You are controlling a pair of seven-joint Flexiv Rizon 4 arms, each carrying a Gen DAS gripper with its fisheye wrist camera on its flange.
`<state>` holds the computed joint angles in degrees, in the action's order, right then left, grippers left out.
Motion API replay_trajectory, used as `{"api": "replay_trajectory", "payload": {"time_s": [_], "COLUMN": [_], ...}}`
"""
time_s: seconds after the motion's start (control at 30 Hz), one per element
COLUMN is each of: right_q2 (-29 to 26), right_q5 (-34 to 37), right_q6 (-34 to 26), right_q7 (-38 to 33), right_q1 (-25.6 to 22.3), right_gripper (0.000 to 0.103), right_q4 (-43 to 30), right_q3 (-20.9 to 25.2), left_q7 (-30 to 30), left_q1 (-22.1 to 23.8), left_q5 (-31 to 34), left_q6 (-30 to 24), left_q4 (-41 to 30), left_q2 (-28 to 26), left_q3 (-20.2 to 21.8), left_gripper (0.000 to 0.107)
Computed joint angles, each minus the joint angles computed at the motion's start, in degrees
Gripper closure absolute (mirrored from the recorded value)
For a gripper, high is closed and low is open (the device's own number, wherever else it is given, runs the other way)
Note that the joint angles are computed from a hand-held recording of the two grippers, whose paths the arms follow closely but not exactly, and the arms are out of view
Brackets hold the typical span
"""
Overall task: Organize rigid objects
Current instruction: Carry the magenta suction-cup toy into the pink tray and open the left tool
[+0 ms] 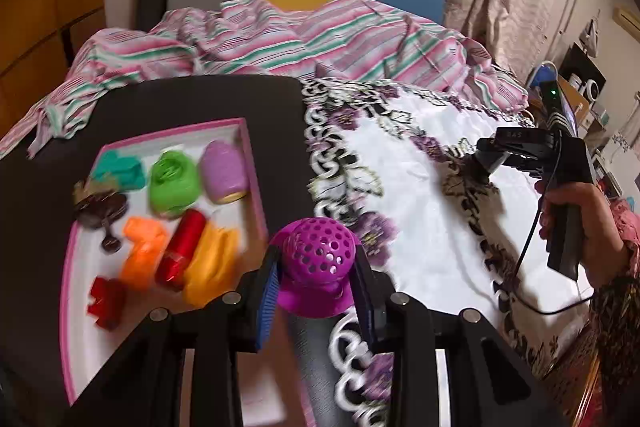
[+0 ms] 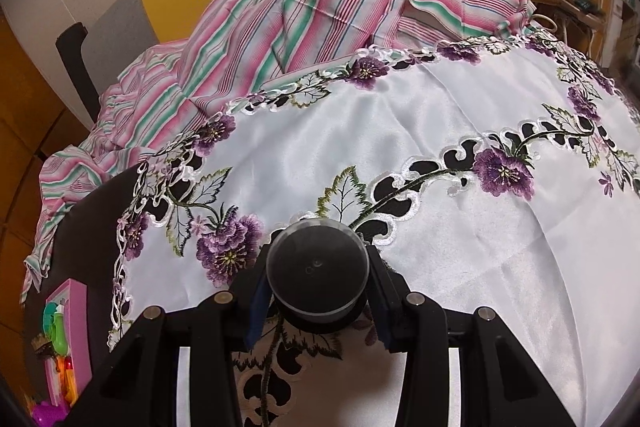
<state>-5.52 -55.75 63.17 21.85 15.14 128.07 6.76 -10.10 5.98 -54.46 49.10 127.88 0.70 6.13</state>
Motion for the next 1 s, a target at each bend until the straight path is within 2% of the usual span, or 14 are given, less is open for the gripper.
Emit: {"api": "replay_trajectory", "payload": {"time_s": [0.17, 0.33, 0.47, 0.67, 0.77, 0.8, 1.0], "right_q2": [0.1, 0.1, -0.1, -0.2, -0.1, 0.0, -0.6], "right_q5": [-1.3, -2.3, -3.2, -4.7, -5.5, -5.6, -7.0], "right_q6": [1.8, 0.6, 0.5, 0.1, -0.1, -0.1, 1.0], "right_q7": [2.0, 1.7, 1.4, 1.6, 2.1, 2.2, 1.8], "right_q1": [-0.3, 0.1, 0.3, 0.6, 0.7, 0.7, 0.8], "right_gripper": [0.060, 0.060, 0.060, 0.060, 0.060, 0.060, 0.060], "right_q4": [0.6, -0.1, -0.6, -1.0, -1.0, -1.1, -1.5], "right_q3": [-0.3, 0.0, 0.1, 0.1, 0.1, 0.2, 0.1], "left_q7": [1.2, 3.9, 2.1, 3.3, 6.7, 7.2, 4.6], "left_q1": [2.7, 5.4, 7.5, 8.4, 8.0, 8.0, 9.4], "left_q5": [0.3, 0.2, 2.4, 3.4, -1.2, -2.2, -1.3], "left_q6": [-0.7, 0.6, 0.5, 5.4, 9.4, 9.6, 4.2], "left_q4": [-0.1, -0.2, -1.4, -1.7, -0.5, -0.5, -1.6], "left_q2": [-0.7, -2.3, -4.8, -7.1, -6.7, -6.4, -6.1], "left_q3": [1.9, 2.6, 2.5, 1.1, 0.0, 0.0, 1.4], "left_gripper": [0.073, 0.073, 0.073, 0.073, 0.062, 0.062, 0.062]}}
